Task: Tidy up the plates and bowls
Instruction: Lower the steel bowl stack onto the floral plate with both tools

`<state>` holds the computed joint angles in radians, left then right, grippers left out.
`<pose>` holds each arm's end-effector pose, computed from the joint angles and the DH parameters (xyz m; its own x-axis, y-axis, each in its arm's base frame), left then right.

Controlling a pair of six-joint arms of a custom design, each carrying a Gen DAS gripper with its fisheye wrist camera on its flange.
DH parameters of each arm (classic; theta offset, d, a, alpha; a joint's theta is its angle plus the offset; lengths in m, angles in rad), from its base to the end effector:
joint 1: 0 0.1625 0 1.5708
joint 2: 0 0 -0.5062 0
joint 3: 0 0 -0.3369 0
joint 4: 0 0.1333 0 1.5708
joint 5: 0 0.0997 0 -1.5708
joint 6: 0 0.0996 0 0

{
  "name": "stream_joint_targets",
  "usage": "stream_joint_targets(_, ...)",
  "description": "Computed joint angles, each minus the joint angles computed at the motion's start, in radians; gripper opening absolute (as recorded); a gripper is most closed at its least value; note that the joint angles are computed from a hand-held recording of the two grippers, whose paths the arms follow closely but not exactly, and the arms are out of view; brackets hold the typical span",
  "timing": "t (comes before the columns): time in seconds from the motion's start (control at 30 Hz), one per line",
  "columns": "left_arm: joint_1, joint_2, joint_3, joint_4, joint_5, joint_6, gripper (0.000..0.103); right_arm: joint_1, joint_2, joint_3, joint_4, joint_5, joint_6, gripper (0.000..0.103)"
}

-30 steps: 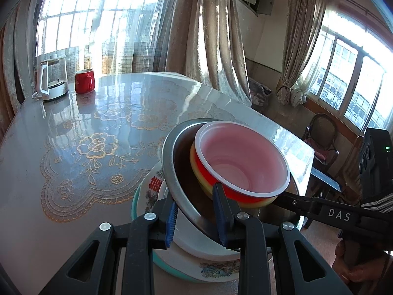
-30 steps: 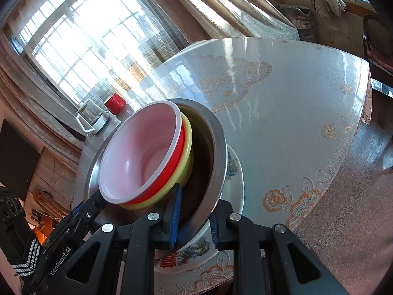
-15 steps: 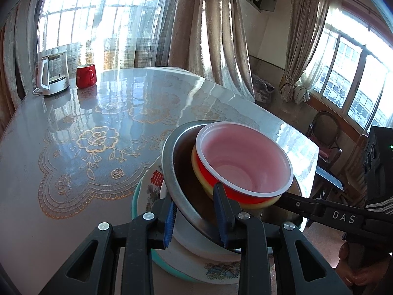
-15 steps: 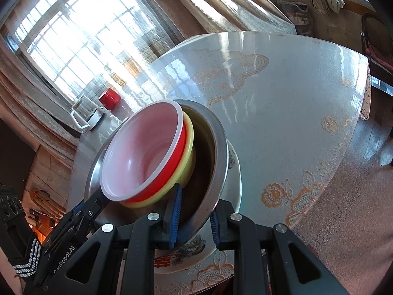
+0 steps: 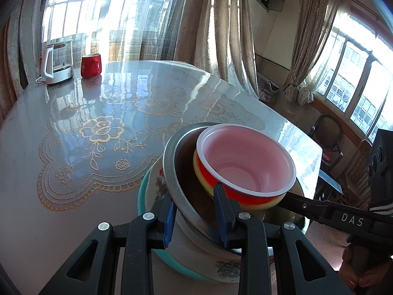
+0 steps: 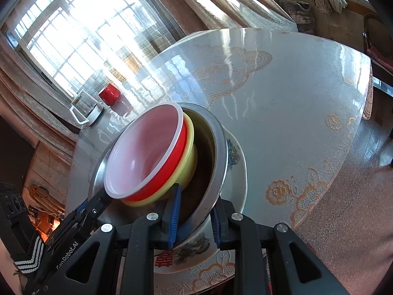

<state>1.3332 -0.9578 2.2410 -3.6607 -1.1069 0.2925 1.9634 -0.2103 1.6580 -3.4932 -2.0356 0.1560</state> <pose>0.0505 -0.5473 0.2638 -0.8581 0.0948 -0.5046 0.4285 0.6737 -0.6021 0.3366 -0.5812 -0.0998 -0.9462 -0.0232 0.3228 -0.1957 0.8355 -0.5135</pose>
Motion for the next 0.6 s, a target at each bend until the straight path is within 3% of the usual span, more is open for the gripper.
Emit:
stream_joint_targets(0.1,0.002,0.003,0.006,-0.006,0.010,0.010,0.030,-0.005,-0.008,0.021,-0.009,0.031,-0.005,0.028)
stream_joint_targets(0.43,0.004,-0.033,0.053,-0.036,-0.002,-0.010,0.030,-0.010,-0.016,0.059,-0.049,0.045,-0.039,0.027)
stream_joint_targets(0.6,-0.019,-0.006,0.069,-0.105,0.060,0.050,0.027,-0.003,0.007,0.038,-0.077,0.026,-0.078,0.022)
